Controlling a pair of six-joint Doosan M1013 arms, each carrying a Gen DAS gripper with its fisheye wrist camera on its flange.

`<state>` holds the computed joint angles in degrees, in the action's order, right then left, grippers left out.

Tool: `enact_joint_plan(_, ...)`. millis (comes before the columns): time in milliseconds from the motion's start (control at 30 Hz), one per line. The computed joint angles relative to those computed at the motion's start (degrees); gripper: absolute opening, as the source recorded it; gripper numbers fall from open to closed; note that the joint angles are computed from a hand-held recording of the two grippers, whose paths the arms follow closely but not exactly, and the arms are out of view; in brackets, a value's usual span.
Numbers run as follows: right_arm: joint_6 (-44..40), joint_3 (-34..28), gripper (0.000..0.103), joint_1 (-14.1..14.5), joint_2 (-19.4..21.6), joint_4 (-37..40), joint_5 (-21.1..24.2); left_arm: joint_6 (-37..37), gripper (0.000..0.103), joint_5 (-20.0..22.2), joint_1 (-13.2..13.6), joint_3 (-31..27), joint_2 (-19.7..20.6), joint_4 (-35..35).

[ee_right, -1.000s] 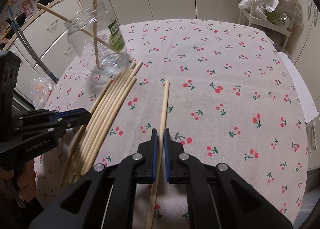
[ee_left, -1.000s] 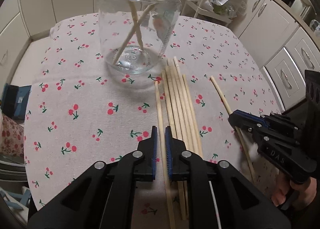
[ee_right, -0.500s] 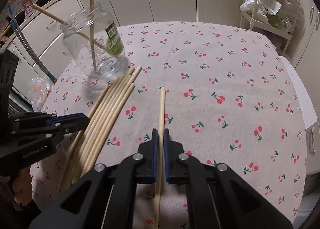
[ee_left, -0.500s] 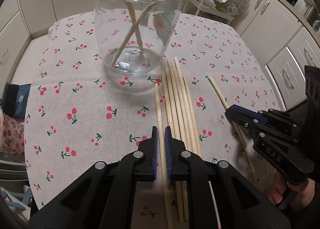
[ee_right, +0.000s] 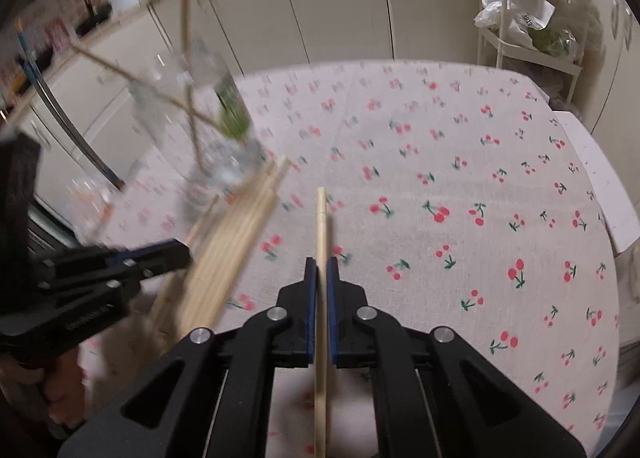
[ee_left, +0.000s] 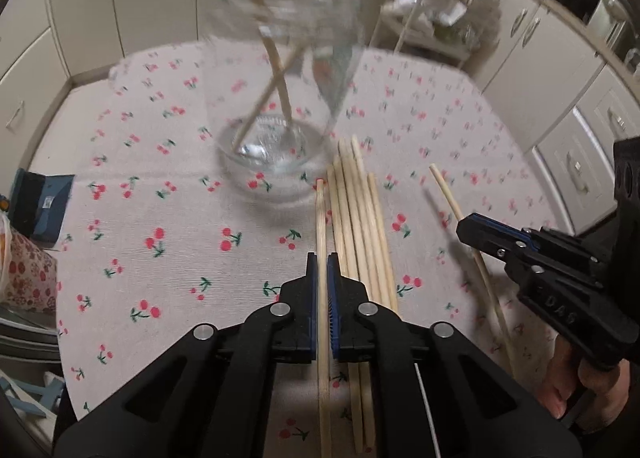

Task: Organize utensils
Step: 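Lift both held sticks and carry them above the glass jar, then lower the sticks into the jar and open both tools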

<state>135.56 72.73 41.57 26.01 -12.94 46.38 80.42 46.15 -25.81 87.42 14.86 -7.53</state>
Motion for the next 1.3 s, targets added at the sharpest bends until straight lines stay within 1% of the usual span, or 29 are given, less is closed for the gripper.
enact_joint_plan(33, 1.3, 0.7, 0.006, 0.1, -0.6, -0.8, -1.9, -0.2, 0.005, -2.0, 0.0, 0.9, -0.9, 0.2)
enact_joint_plan(67, 2.9, 2.0, 0.006, 0.3, -1.5, -1.6, -5.2, 0.4, 0.005, -4.6, 0.1, 2.0, -2.0, -0.4)
enact_joint_plan(100, 4.5, 2.8, 0.006, 0.4, -2.2, -2.8, -7.8, 0.7, 0.005, -6.8, 0.1, 2.9, -2.9, -0.6)
enact_joint_plan(133, 7.0, 3.6, 0.006, 0.6, -2.8, -5.0, -10.2, 0.6, 0.005, -9.8, 0.0, 4.1, -4.2, -0.1)
enact_joint_plan(167, 10.5, 4.6, 0.006, 0.9, -3.6, -8.1, -13.3, 0.7, 0.005, -13.1, -0.1, 5.4, -5.6, 0.2)
enact_joint_plan(233, 17.3, 5.7, 0.006, 1.5, -4.5, -14.4, -16.5, 0.0, 0.005, -18.7, -0.2, 7.1, -7.7, 1.0)
enact_joint_plan(267, 20.9, 6.1, 0.006, 1.7, -4.8, -18.1, -17.9, -1.2, 0.005, -20.5, -0.3, 7.5, -8.3, 2.4)
enact_joint_plan(333, 30.9, 6.3, 0.006, 2.5, -5.4, -28.8, -20.1, -7.1, 0.005, -25.6, -0.7, 8.3, -9.8, 8.6)
enact_joint_plan(367, 35.9, 6.3, 0.006, 2.9, -5.5, -34.3, -20.7, -9.3, 0.005, -26.7, -0.8, 8.2, -10.0, 10.8)
enact_joint_plan(400, 39.5, 6.2, 0.006, 3.1, -5.6, -38.2, -21.3, -13.5, 0.005, -28.3, -0.9, 8.1, -10.2, 14.8)
enact_joint_plan(467, 48.8, 5.5, 0.006, 3.6, -5.5, -47.9, -20.9, -22.3, 0.005, -31.1, -0.8, 7.8, -10.4, 22.3)
enact_joint_plan(567, 60.0, 4.0, 0.006, 3.9, -4.8, -59.6, -19.9, -33.4, 0.005, -33.6, -0.4, 6.8, -10.0, 31.0)
enact_joint_plan(633, 65.3, 3.1, 0.006, 3.8, -4.4, -65.2, -19.5, -45.2, 0.005, -35.3, -0.1, 6.1, -9.6, 40.9)
enact_joint_plan(667, 68.0, 2.7, 0.006, 3.9, -4.2, -68.1, -19.0, -48.4, 0.005, -35.6, 0.1, 5.7, -9.5, 43.6)
enact_joint_plan(700, 71.1, 1.8, 0.006, 3.8, -3.6, -71.6, -18.8, -53.2, 0.005, -36.2, 0.4, 5.2, -9.2, 47.6)
enact_joint_plan(767, 73.2, 0.5, 0.006, 3.8, -3.0, -74.4, -18.5, -62.7, 0.005, -37.0, 0.7, 4.4, -8.6, 56.2)
enact_joint_plan(800, 74.2, -0.3, 0.006, 3.7, -2.4, -75.9, -18.4, -65.5, 0.005, -37.3, 0.8, 4.1, -8.4, 58.6)
enact_joint_plan(867, 74.7, -2.1, 0.006, 3.5, -1.1, -77.4, -18.4, -73.9, 0.005, -37.5, 0.9, 3.2, -7.5, 66.5)
enact_joint_plan(967, 74.3, -4.4, 0.006, 3.3, 0.5, -79.0, -18.6, -80.8, 0.005, -37.9, 1.1, 2.2, -6.4, 72.5)
enact_joint_plan(1133, 75.8, -7.2, 0.006, 2.4, 2.9, -81.1, -19.1, -99.8, 0.005, -37.2, 1.1, 0.8, -4.2, 89.7)
enact_joint_plan(1300, 74.7, -9.3, 0.006, 1.8, 5.0, -80.6, -19.6, -109.2, 0.005, -35.7, 1.3, -0.2, -2.3, 98.0)
